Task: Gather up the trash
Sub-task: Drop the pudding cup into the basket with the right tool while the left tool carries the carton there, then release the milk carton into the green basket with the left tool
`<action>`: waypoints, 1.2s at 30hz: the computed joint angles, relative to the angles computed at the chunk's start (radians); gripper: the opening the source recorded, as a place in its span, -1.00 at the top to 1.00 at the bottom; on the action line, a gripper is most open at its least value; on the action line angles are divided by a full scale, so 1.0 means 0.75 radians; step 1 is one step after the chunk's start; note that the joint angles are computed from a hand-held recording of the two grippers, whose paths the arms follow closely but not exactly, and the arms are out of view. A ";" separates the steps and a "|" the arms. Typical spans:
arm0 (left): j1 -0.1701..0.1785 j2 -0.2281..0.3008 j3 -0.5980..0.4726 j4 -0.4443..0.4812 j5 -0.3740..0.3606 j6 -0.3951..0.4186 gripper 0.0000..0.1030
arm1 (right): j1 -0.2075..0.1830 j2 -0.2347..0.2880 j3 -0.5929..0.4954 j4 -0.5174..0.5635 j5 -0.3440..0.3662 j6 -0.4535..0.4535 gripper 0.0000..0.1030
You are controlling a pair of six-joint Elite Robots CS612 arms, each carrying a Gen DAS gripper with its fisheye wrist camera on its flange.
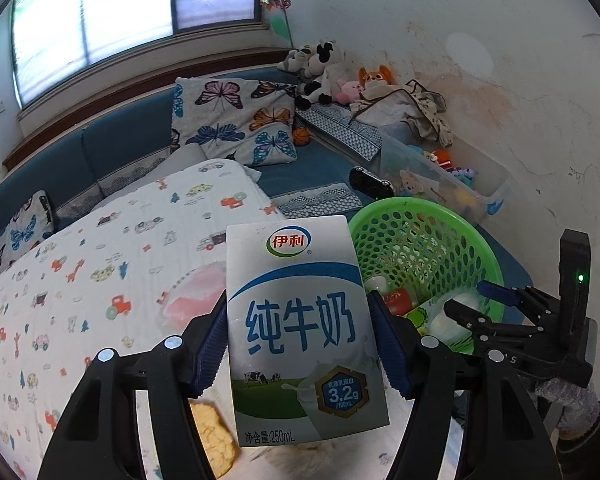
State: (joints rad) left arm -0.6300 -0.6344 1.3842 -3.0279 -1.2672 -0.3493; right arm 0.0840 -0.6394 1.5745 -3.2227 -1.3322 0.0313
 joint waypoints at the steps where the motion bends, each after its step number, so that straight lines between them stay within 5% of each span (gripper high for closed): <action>1: 0.000 0.008 -0.016 0.012 -0.006 0.003 -0.24 | -0.002 0.002 -0.003 0.000 -0.003 0.001 -0.45; 16: -0.011 0.128 -0.227 0.148 -0.081 0.046 -0.24 | -0.011 -0.039 0.121 -0.138 -0.092 -0.009 -0.59; 26: -0.022 0.206 -0.376 0.281 -0.136 0.074 -0.25 | -0.021 -0.061 0.187 -0.181 -0.053 -0.013 -0.59; 36: -0.028 0.211 -0.372 0.223 -0.175 0.090 -0.55 | -0.020 -0.077 0.230 -0.226 -0.027 -0.003 -0.59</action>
State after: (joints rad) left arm -0.6509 -0.4760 1.1050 -2.8606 -1.3985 -0.2817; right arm 0.0687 -0.6975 1.7468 -3.3925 -1.3523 0.0290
